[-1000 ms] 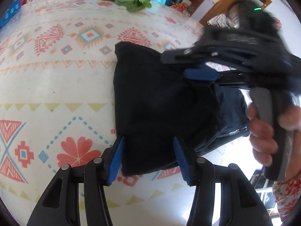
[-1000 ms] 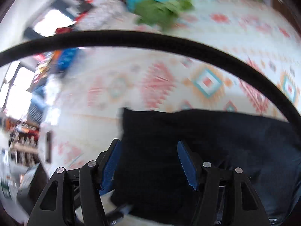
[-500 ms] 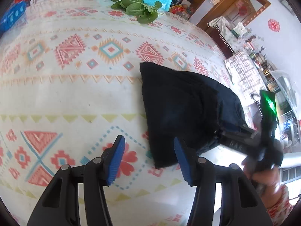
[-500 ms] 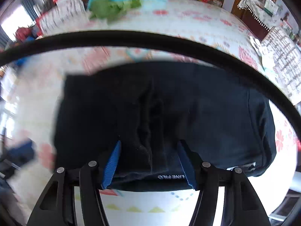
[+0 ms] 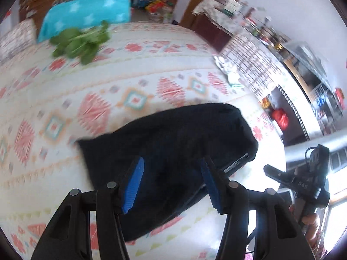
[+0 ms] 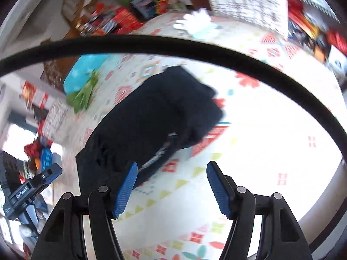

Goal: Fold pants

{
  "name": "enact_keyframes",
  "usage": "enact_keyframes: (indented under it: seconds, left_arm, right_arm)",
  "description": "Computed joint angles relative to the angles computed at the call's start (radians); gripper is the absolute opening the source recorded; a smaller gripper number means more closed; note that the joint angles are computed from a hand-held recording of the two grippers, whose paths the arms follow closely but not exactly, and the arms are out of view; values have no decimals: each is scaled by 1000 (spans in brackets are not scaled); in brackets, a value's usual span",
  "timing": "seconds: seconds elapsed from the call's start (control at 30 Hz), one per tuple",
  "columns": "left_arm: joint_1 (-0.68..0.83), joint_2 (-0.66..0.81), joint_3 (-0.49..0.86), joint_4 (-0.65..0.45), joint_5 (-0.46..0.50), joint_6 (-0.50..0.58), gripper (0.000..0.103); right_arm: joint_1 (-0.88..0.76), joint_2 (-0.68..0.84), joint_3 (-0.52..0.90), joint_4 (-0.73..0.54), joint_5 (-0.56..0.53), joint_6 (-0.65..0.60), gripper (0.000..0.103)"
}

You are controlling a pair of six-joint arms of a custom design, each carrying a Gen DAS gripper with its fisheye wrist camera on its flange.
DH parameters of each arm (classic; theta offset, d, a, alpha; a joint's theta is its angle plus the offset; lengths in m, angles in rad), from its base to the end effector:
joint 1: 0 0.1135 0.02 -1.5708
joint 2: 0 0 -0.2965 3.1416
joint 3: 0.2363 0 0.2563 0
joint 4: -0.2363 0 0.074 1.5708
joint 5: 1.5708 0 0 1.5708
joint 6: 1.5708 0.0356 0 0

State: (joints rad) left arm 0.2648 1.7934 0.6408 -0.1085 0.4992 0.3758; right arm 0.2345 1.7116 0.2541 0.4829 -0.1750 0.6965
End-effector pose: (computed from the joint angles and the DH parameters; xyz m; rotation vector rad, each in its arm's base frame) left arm 0.2685 0.0551 0.0991 0.2523 2.6398 -0.5109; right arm 0.2034 0.0550 0.0760 0.5328 2.5745 0.5685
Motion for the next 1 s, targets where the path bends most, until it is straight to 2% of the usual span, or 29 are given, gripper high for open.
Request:
enact_keyframes:
  seconds: [0.17,0.33,0.53,0.73,0.87,0.9,1.0]
  left_arm:
    - [-317,53,116,58,-134,-159,59]
    - [-486,292,373,-7,-157,-247,59]
    - [-564,524,645,-121,-188,-288,59]
    - [-598,662,835,-245,-183,-275,59]
    - [-612,709,894,-286,-176,-271,60]
    - [-617,715,901,-291,-180,-266,61]
    - [-632,722,911,-294,-196,-264,67]
  right_arm:
    - [-245,126,-16,102,-192,-98,71]
    - [-359,219,55,78,-335,-232,72]
    - [-334,313,178,42,-348,-330,72]
    - [-345,377,292,-11,-396,-418,76]
    - [-343,400,342,-42,-418,-464,77]
    - [-336,400,344,-39,-415,-469,80]
    - [-303,403,344,-10,-383,-480,82]
